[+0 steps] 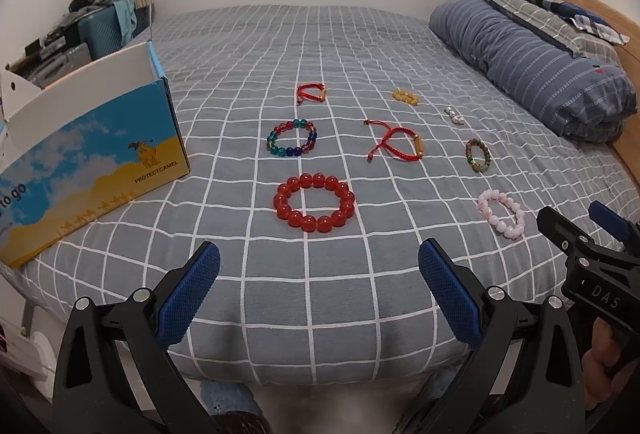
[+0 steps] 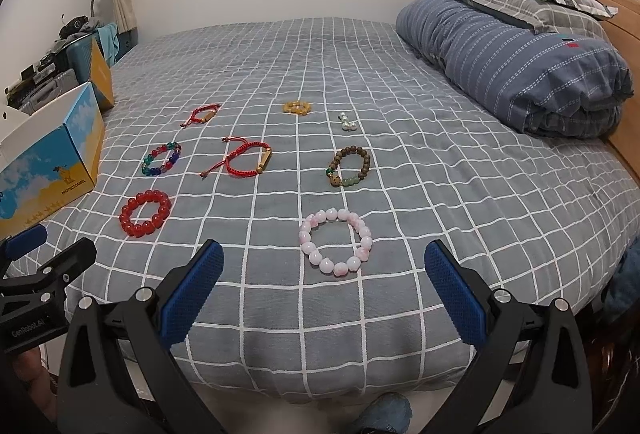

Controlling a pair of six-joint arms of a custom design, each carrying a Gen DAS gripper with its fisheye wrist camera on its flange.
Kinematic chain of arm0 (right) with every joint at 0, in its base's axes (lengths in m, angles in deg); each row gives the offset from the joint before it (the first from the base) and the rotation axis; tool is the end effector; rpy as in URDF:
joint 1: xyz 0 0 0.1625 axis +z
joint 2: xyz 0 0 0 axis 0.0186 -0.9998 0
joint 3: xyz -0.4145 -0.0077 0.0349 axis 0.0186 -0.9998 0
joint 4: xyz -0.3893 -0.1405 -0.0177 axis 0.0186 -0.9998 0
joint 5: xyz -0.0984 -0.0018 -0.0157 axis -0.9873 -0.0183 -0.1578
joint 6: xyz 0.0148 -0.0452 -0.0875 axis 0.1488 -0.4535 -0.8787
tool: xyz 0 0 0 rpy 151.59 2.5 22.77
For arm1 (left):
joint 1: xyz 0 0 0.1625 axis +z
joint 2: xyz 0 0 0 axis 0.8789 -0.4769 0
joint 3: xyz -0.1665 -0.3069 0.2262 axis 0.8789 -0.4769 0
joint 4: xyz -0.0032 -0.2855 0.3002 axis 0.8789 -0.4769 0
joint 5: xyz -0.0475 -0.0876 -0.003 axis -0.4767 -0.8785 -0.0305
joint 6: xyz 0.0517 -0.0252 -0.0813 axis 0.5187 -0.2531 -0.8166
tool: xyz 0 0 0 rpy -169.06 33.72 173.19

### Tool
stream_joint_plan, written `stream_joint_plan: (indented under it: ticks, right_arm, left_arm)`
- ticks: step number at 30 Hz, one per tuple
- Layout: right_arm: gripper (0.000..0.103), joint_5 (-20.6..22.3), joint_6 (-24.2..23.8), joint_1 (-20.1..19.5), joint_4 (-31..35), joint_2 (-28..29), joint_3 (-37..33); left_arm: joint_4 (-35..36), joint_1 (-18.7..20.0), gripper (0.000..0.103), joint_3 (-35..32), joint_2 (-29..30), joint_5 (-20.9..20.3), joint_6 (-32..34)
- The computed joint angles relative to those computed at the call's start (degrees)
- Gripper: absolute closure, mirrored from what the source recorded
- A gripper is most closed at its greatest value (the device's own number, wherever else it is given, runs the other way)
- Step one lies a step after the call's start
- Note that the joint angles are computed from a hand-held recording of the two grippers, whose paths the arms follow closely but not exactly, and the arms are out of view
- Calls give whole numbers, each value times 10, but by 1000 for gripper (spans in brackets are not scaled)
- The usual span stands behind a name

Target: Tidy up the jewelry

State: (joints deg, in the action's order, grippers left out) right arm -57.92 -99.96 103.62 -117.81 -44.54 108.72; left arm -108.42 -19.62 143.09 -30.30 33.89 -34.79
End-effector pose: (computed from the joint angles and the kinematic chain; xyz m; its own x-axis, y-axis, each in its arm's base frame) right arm 0.2207 -0.5178 0.1267 -0.6577 -0.2838 0.6978 -0.6711 0.6415 -0.3717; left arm -0.1924 -0.4768 0.1391 -0.6936 -0.3385 -0.6359 0.3060 0.6607 -0.6855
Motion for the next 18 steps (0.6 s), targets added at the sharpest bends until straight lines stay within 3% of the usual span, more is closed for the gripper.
stream_joint_plan:
  ticks: [18]
  right_arm:
    - [6, 1, 1, -2, 3, 0, -2]
  left_arm:
    - [-11, 7, 5, -1, 3, -5, 9]
